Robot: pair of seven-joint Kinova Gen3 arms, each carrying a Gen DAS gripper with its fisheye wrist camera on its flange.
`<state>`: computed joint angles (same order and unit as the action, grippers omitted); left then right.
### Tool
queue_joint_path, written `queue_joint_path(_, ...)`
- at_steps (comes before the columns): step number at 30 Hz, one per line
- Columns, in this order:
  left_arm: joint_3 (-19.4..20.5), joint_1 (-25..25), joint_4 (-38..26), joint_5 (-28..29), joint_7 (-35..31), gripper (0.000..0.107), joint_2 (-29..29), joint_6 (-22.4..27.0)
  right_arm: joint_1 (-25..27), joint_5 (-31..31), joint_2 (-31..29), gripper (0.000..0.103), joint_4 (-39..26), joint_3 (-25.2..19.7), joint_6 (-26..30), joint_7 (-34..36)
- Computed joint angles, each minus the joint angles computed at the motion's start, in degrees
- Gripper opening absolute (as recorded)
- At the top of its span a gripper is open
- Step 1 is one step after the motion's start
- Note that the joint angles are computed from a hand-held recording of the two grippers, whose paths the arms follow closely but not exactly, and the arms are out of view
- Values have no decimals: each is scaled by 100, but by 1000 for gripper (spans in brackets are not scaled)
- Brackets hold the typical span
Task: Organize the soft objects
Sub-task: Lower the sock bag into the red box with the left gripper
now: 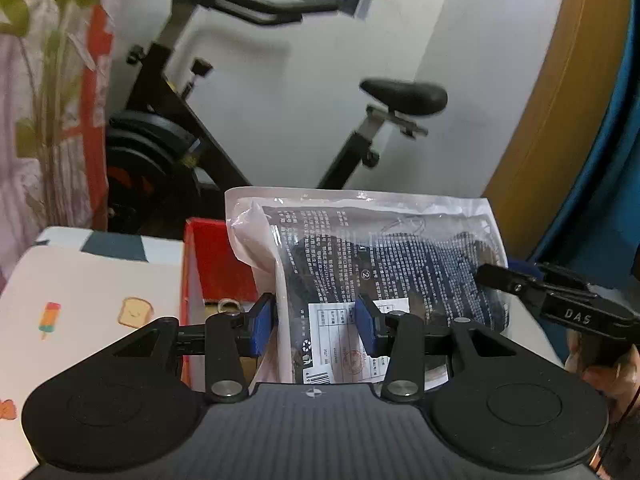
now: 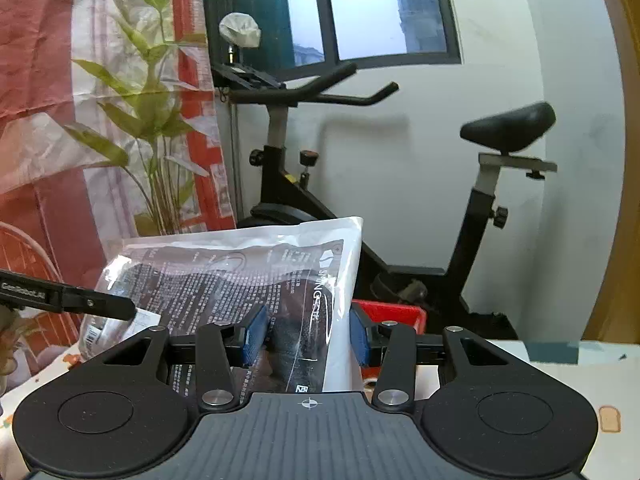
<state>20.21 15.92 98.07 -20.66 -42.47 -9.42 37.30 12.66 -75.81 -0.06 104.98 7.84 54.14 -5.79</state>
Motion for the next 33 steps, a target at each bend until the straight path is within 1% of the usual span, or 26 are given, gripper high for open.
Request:
queue_joint_path(1,-61,29,-3,93,-99,46,44,0,20,-8,58,39,23,22,29,58)
queue_joint_path(4,-165,52,119,250,-116,46,98,-103,134,102,212,39,79,39,214,164)
queue_joint_path(6,-286,91,215,452,-270,46,100,-167,174,147,187,39,203,2,193,334)
queue_joint_path(9,-341,125,236,595,-460,46,133,-124,230,208,196,39,283,0,268,359)
queue_joint_path(11,-445,173,261,864,-657,46,94,-81,252,290,161,39,337,0,268,302)
queue_joint_path(14,-464,157,246,1018,-828,46,36,88,279,350,111,39,409,29,367,324)
queue_joint_path(17,-413,115,200,988,-911,46,28,250,198,709,76,39,334,-18,271,-26)
queue_joint_path(20,-288,90,200,767,-879,45,19,288,58,1115,-23,39,312,-79,-40,-525)
queue_joint_path(21,-254,83,209,709,-842,45,0,285,33,1197,-25,39,285,-68,-46,-698)
queue_joint_path(24,-230,58,200,651,-792,45,-59,311,35,1327,34,39,129,-3,108,-1039)
queue_joint_path(27,-233,-17,221,624,-684,45,-147,269,101,1337,108,38,-83,35,399,-1186)
queue_joint_path(30,-226,-85,133,619,-707,45,-169,362,140,1442,186,35,-295,7,618,-1469)
queue_joint_path(33,-193,-83,15,589,-797,40,-128,430,163,1496,254,31,-422,-46,763,-1700)
